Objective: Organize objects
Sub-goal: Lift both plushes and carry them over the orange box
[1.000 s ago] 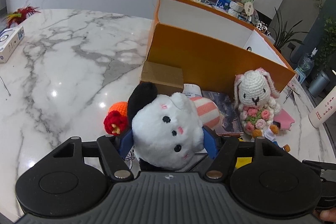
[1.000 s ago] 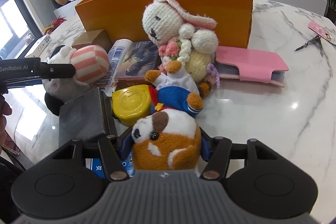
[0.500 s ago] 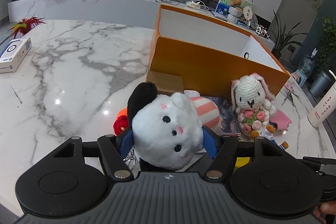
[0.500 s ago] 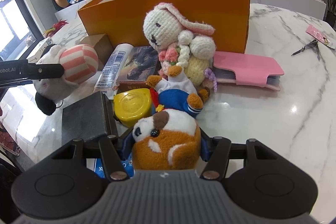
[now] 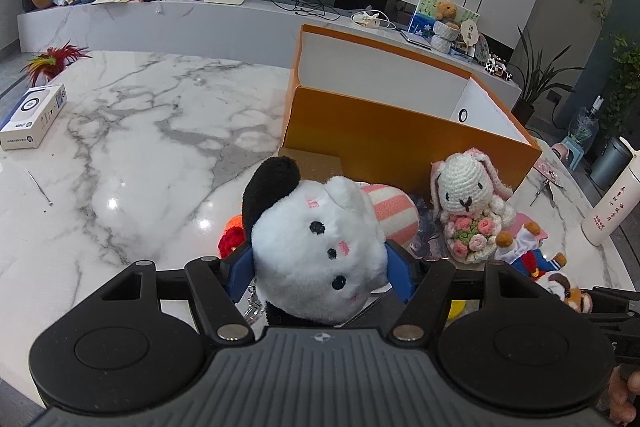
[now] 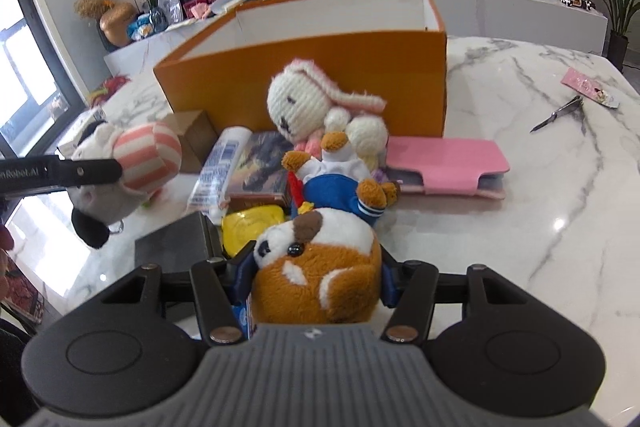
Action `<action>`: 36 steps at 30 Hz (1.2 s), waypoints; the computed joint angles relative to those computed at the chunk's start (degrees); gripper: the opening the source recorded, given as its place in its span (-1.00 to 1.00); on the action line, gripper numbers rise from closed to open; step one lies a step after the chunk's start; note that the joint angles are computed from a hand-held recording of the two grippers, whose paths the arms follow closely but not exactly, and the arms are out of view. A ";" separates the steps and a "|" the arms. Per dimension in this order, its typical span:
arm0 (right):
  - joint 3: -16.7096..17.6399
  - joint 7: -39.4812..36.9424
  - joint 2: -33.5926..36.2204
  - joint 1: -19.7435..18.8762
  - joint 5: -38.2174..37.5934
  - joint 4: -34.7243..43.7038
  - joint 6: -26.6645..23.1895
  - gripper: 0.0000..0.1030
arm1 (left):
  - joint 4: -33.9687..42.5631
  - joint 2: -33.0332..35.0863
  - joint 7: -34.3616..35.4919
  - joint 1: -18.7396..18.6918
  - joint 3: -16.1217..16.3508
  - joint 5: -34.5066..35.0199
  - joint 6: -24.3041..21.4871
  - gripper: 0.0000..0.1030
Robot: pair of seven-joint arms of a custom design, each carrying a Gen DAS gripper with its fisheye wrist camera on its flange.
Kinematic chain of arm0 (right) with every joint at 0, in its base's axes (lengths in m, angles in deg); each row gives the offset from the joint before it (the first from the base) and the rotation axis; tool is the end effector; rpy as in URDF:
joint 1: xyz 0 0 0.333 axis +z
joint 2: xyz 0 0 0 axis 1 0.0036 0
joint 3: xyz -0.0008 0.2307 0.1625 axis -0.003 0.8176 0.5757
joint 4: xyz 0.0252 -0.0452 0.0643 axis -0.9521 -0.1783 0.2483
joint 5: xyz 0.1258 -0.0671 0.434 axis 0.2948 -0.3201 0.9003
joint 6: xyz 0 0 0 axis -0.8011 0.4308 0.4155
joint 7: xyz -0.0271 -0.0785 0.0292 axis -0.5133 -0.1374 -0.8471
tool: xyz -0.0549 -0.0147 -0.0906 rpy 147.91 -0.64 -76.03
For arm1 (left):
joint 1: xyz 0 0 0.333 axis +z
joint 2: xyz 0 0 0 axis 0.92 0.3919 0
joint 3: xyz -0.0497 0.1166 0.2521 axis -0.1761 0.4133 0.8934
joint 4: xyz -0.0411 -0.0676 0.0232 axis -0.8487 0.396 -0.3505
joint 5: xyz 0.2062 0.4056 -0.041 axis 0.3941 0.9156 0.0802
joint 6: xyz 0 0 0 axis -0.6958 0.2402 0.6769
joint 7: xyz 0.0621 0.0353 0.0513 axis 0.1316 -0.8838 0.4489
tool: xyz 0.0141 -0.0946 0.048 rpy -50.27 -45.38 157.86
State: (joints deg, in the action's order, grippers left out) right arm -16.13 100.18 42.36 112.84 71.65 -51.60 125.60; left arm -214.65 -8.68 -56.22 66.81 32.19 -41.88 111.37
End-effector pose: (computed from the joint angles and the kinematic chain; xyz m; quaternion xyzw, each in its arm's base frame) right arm 0.5508 0.2314 0.4880 -0.7812 0.4862 -0.1012 0.3783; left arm 0.4625 -0.1753 0.4844 -0.7647 0.5022 -0.3083 0.2608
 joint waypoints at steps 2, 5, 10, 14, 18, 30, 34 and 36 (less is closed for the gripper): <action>-0.56 -1.30 -0.64 0.45 2.06 -0.19 0.17 0.16 | 0.04 -0.36 -0.11 -0.02 -0.16 0.15 -0.24 0.52; -1.19 -2.65 -1.85 0.87 4.61 -0.72 0.86 0.16 | -0.02 -1.11 -0.50 -0.03 -0.49 0.42 -0.42 0.52; -1.94 -4.06 -3.95 1.61 6.58 -1.91 2.29 0.16 | 0.21 -2.31 -1.44 0.28 -1.39 1.41 -0.78 0.53; -2.51 -5.15 -5.28 2.53 8.11 -2.26 3.16 0.16 | 0.79 -2.92 -2.39 0.53 -2.07 2.11 -0.62 0.53; -2.85 -5.75 -6.33 3.42 9.10 -2.14 4.56 0.16 | 2.53 -2.68 -3.52 1.26 -3.10 3.36 -0.67 0.53; -2.57 -5.43 3.49 0.33 5.96 15.11 -4.39 0.16 | 19.03 9.04 2.89 1.76 -0.08 6.38 -3.43 0.53; -0.68 -2.86 13.32 -3.07 4.42 29.90 -9.32 0.16 | 30.45 18.71 9.10 -0.01 3.08 4.11 -6.57 0.53; 0.42 -0.43 19.14 -4.60 2.94 38.44 -11.61 0.16 | 36.45 23.88 11.32 -0.88 4.30 3.34 -8.80 0.53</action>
